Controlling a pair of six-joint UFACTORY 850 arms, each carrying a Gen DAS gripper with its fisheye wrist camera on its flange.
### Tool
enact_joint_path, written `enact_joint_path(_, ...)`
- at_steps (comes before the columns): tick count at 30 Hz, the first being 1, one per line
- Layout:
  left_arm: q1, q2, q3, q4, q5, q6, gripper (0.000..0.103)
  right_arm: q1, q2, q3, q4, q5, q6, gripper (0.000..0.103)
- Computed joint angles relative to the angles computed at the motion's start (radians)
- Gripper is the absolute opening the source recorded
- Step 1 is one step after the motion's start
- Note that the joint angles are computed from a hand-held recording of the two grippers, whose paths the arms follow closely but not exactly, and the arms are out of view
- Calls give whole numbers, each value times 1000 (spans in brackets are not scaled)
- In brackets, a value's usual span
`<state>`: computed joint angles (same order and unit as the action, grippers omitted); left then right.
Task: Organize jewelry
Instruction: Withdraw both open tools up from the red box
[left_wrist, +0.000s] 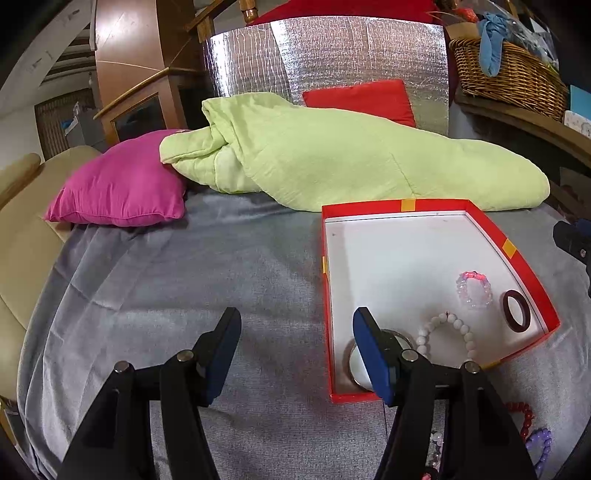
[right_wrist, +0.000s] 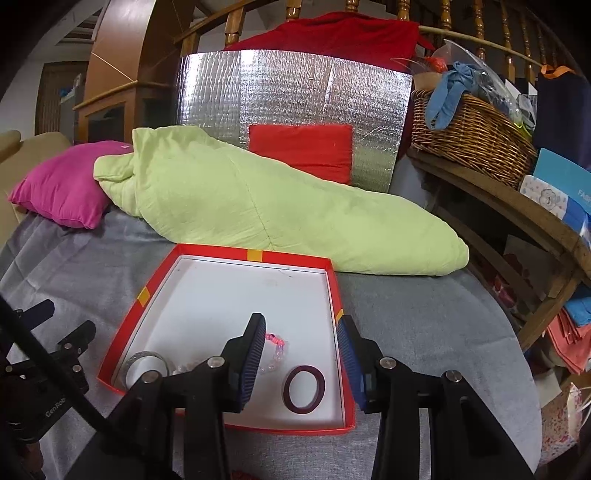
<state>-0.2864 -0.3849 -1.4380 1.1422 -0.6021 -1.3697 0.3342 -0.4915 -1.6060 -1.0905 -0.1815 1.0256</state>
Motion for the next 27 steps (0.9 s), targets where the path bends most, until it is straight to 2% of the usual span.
enact_joint_path(14, -2, 5, 7, 3, -3, 0, 64, 6, 11, 14, -143, -8, 134, 44)
enact_joint_path(27, 8, 24, 28, 26, -22, -32, 64, 17, 28, 37, -243, 24, 220, 45)
